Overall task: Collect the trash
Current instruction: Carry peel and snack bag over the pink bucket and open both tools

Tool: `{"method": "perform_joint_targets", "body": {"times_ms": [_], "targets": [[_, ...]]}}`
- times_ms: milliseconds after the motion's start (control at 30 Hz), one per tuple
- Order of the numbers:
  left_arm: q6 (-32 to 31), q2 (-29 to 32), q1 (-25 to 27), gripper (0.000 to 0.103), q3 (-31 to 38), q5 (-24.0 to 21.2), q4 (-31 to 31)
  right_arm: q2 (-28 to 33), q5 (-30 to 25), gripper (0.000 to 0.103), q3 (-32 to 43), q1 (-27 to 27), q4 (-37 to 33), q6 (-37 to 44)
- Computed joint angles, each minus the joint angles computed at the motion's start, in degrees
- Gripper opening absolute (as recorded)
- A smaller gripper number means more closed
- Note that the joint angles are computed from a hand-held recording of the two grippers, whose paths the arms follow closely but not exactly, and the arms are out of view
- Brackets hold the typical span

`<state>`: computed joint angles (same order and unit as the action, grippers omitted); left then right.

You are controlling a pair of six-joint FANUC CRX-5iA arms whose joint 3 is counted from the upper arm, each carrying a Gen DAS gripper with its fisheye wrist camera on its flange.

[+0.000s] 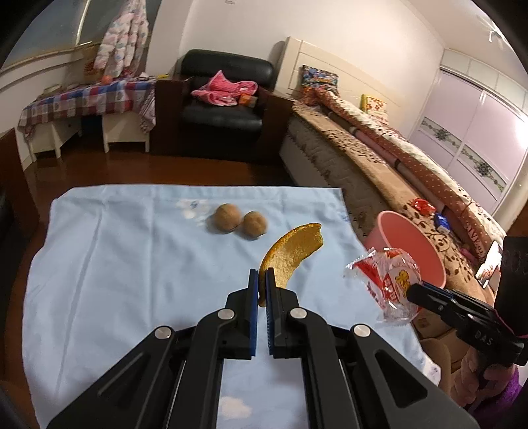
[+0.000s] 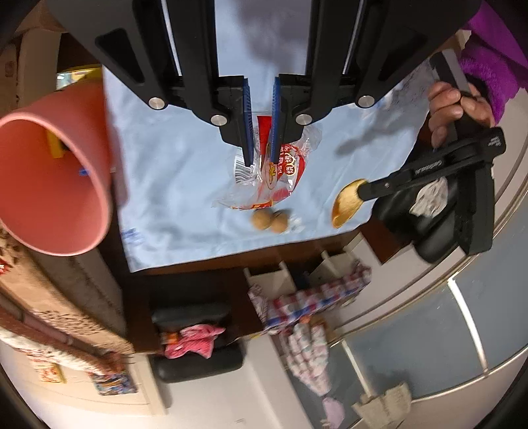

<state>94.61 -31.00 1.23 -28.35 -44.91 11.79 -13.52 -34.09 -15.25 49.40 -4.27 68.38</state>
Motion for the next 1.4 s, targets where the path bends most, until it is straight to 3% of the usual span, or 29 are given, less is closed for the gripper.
{"method": "perform_joint_targets", "body": {"times_ms": [233, 600, 833, 1067, 1400], "targets": [[2.14, 5.27, -5.88, 0.003, 4.77, 2.54, -1.98, -2.7, 3.55, 0.01, -4.35, -1.88, 7.69, -8.95], [4.38, 14.21, -14.2, 0.003, 13.28, 4.55, -5.2, -5.38, 5.92, 0.01, -7.06, -8.19, 11.01, -14.75], [5.87, 20.7, -18.92, 0.003, 19.6, 4.65, -7.48, -5.23, 5.79, 0.01, -5.91, -13.89, 4.46, -12.71], [7.18, 27.87, -22.52, 0.003, 25.79, 3.71, -8.63, -4.25, 5.47, 0.01, -6.0, -17.46, 5.12, -14.13], [7.82, 36.71, -25.8, 0.003, 33.39, 1.56, -9.3, -2.79, 5.53, 0.01, -9.49, -18.49, 15.94, -21.06]]}}
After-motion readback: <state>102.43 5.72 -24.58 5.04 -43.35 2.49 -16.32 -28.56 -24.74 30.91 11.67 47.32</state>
